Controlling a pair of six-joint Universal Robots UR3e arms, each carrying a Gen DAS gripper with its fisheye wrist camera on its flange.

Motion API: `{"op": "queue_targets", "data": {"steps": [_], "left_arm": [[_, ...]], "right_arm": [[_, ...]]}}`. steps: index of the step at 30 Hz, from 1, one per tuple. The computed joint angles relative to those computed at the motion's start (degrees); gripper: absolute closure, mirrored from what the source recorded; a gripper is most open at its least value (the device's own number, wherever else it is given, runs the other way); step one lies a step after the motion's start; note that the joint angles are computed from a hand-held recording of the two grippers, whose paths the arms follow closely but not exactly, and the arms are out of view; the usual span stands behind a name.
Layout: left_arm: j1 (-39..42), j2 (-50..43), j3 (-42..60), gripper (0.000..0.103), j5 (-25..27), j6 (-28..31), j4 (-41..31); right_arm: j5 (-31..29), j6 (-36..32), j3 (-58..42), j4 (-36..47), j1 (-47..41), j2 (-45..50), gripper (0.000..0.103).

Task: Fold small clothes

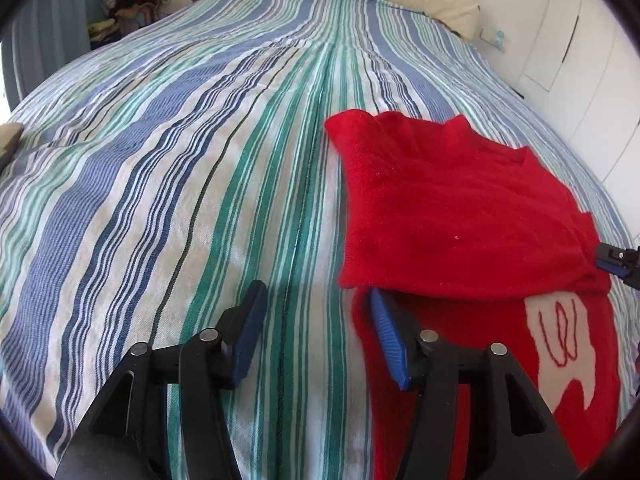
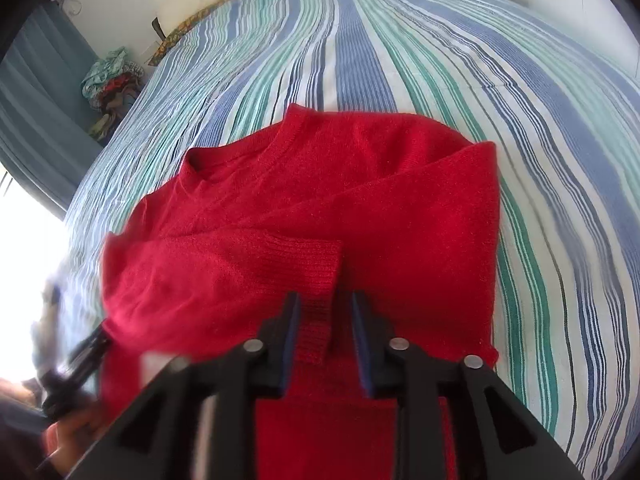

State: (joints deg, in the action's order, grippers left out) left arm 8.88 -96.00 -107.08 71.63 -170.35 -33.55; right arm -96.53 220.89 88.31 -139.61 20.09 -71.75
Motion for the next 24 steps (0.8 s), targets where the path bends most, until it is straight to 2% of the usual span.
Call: {"op": "queue_targets", "data": {"steps": [1,3,5,6,8,10,12,14,16,18,20,22,24], "left_arm": [[0.9,2.9,-1.3,0.033,-0.2,0.7,-1.9],[3.4,10.3,-4.9,0.029,-1.7,4.0,-6.4],[6.3,18.7,-8.9,0.028,-4.2,9.5,-12.5],[7.9,23.3,-10.9,0.023,-5.5,12.5,-16.0],[10.5,32.0,-14.9,0.013,-7.1,18.0,-23.0],[11.4,38.4,-18.0,0.011,-6.7,22.3,-30.0],[9.6,41.6,-20.3,0.011,-3.1,24.4,-35.0],[8.3,47.1,-24.0,0.011,-0.4,24.7,-33.5],[7.0,47.3,-22.1,0.011,0.8,24.3,-35.0],[11.2,50.0,-20.8,0.011,-3.0,26.4,-39.2],[17.9,54.6,-21.2,0.010,-8.3,29.5,-43.5],[20.8,55.0,-22.3,0.010,-9.8,29.5,-41.7],[21.2,52.9,-24.1,0.010,-8.0,27.0,-35.3]], "right_arm": [[-0.4,0.2,2.1,-1.0,0.2,-2.1,0.058],[-1.8,-1.4,5.2,-1.3,1.6,-6.6,0.056],[-2.8,-4.7,7.9,0.3,3.9,-11.6,0.050],[-3.2,-6.1,9.4,1.1,5.5,-14.2,0.044],[-4.6,-7.7,12.7,3.1,9.8,-19.1,0.040],[-7.5,-7.2,14.5,5.9,15.8,-21.6,0.040],[-10.4,-3.6,15.7,8.6,22.5,-22.4,0.040],[-12.1,2.1,16.6,10.5,28.3,-22.0,0.040],[-12.7,7.7,17.1,12.1,32.5,-20.9,0.040],[-15.4,12.1,15.4,16.4,36.1,-18.7,0.040],[-21.5,15.2,10.4,22.5,39.7,-15.8,0.040],[-28.6,18.5,7.8,23.8,42.8,-14.5,0.040],[-32.9,21.5,8.7,21.8,44.1,-15.0,0.033]]}}
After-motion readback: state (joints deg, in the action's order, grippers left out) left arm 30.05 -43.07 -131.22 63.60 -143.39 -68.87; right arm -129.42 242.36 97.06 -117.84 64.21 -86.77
